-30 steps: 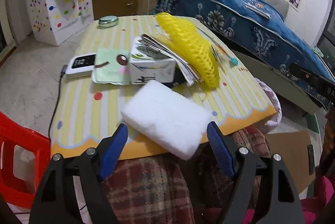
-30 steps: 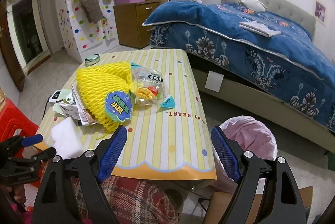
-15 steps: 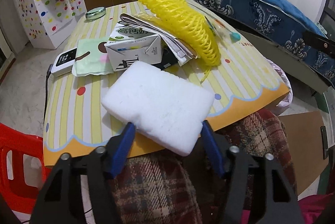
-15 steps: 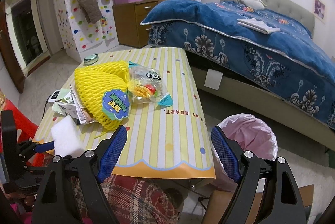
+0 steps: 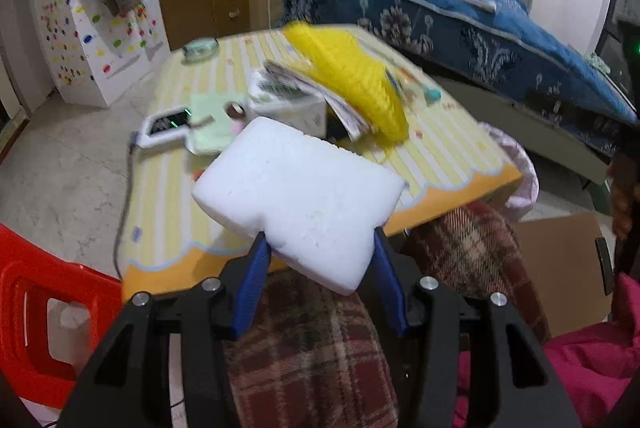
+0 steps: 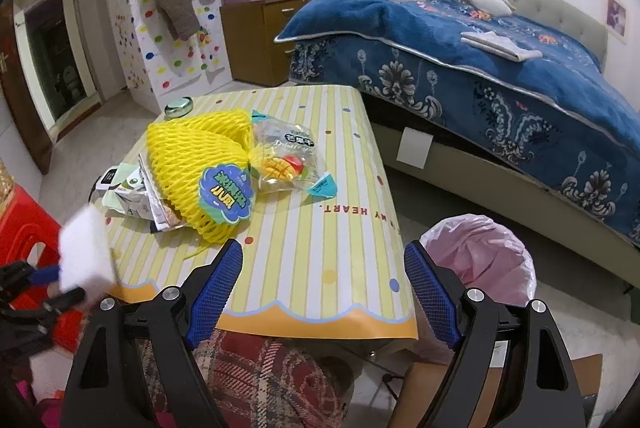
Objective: Collect trash
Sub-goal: 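Grasp the white sponge with the left tool and lift it, then grasp the clear dried-mango bag with the right tool while the left tool holds the sponge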
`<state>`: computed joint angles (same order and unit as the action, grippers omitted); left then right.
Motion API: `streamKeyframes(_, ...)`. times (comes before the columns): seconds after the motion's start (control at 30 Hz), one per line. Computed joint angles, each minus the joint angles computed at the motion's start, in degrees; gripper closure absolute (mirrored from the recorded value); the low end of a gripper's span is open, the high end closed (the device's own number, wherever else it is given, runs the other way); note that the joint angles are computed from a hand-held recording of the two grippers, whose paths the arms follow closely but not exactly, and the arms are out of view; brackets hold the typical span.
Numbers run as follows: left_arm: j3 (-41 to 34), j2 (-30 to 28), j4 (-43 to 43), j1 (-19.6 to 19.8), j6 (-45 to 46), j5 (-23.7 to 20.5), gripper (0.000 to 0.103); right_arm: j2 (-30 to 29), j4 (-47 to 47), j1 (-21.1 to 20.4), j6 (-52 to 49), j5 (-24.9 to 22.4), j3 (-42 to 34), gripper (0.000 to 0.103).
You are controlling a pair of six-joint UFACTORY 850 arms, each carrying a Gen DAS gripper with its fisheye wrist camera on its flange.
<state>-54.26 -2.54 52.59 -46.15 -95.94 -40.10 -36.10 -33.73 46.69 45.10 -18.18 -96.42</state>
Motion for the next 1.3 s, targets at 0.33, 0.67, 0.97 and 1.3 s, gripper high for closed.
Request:
streamKeyframes(0.33,-1.2,2.5,8.4,2.6,-6.3,-5.5,0.053,-2.2,5.9,-0.2,-7.2,-0.3,-3.4,0.016)
streamKeyframes(0.67,-4.8,-0.6,10.2,6.3,-5.3,-2.4,0.052,-9.3,10.1,-0.8,-14.8,-3.9,-12.4,0.019)
streamKeyframes(0.97,-6.3,-3.0,10.1,9.4,-4.7,-0.3,0.052,-20.7,13.6,-0.9,-24.4,-10.1,-27.2,0.021)
streamKeyframes(1.3,-7.9,-5.1,9.4,12.2,-3.5,1.0,0.051,-33.2,15.0,-0.8,-30.4,-16.8,-46.5,0.021)
